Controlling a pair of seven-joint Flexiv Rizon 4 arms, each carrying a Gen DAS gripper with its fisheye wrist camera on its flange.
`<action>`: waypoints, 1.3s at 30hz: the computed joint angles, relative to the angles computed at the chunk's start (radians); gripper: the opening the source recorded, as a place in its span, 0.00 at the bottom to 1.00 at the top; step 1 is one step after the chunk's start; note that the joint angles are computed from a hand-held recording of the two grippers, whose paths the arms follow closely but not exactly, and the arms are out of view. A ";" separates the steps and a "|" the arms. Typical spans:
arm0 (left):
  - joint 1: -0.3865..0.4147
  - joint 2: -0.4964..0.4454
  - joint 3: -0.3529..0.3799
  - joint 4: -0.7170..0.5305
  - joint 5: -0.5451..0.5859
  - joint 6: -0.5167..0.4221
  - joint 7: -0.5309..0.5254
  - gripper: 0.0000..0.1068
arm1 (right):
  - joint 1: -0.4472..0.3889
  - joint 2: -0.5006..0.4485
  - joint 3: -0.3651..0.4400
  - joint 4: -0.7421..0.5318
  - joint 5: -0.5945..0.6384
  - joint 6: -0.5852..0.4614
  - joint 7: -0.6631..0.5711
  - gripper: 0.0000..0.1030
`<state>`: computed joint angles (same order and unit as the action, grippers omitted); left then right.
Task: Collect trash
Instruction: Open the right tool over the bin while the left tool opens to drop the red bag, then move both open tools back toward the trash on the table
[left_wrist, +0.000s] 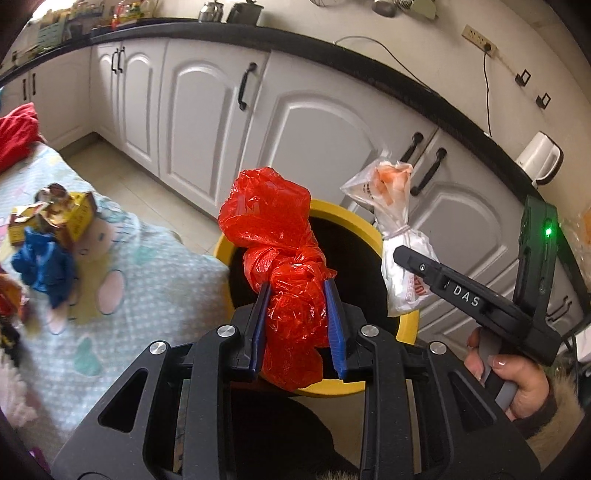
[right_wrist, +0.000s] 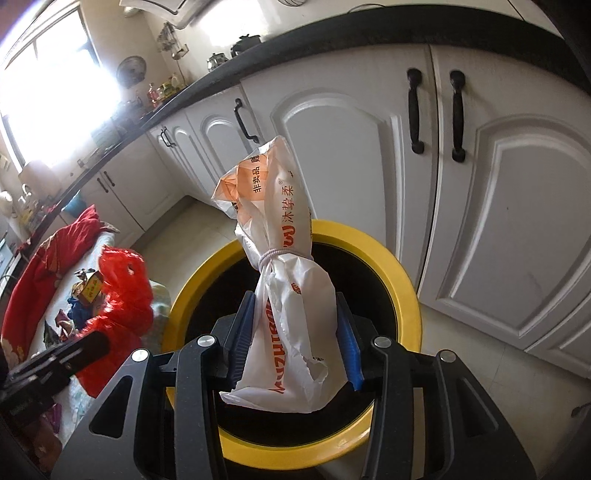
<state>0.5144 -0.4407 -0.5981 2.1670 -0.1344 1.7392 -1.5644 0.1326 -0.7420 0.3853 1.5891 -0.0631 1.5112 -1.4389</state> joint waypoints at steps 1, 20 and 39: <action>-0.010 -0.007 0.008 -0.008 0.000 -0.004 0.002 0.20 | -0.003 -0.003 0.003 -0.004 0.001 -0.004 0.000 0.40; 0.009 -0.016 0.005 0.004 0.008 0.017 -0.026 0.65 | 0.011 -0.009 -0.026 -0.010 0.018 0.007 0.041 0.60; -0.011 0.274 0.257 0.237 0.132 0.134 -0.222 0.86 | -0.040 0.042 0.154 0.071 -0.051 0.088 -0.057 0.66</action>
